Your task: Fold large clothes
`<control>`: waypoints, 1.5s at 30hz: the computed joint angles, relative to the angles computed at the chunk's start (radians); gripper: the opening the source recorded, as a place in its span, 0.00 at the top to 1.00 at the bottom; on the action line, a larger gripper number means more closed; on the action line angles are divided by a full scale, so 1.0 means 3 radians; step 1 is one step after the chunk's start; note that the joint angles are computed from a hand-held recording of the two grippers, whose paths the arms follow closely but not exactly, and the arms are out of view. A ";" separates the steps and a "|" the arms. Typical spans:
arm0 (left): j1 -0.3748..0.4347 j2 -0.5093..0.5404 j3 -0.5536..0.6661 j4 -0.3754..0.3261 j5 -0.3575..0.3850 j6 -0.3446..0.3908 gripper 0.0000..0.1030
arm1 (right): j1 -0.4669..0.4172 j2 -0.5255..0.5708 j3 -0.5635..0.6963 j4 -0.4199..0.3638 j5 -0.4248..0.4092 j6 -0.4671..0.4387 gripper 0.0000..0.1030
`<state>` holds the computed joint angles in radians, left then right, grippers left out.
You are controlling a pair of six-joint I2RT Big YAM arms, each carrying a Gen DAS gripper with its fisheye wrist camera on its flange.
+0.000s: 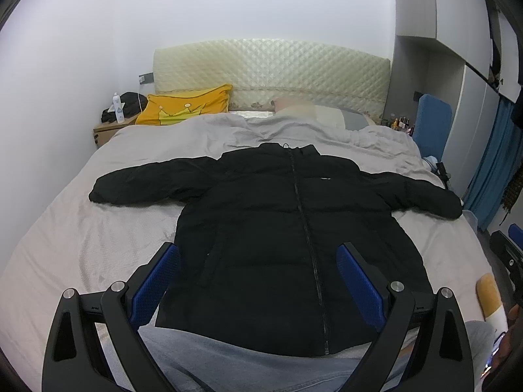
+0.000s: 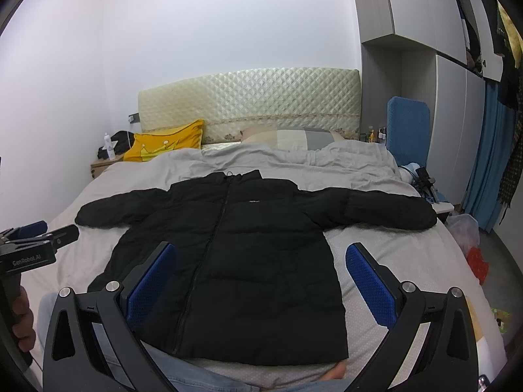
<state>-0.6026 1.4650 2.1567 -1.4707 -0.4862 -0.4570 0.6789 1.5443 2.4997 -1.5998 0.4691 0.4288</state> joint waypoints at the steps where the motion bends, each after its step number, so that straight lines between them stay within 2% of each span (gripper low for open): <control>1: -0.0010 -0.0005 -0.0012 0.0007 -0.0008 -0.0005 0.06 | -0.0003 0.0004 0.0007 -0.0005 -0.0004 0.0001 0.00; 17: -0.0027 0.0000 -0.0010 -0.0007 -0.0025 -0.0030 0.06 | -0.0005 -0.0040 -0.0095 0.0043 -0.0012 0.0003 0.00; 30: -0.0061 -0.0102 -0.0184 0.0091 -0.0043 -0.0007 0.06 | 0.0014 -0.0122 -0.0275 0.0132 0.0009 0.0016 0.00; 45: -0.0025 -0.0108 -0.0182 0.0093 0.0042 0.0002 0.06 | 0.0025 -0.0108 -0.0298 0.0146 -0.0003 0.0037 0.00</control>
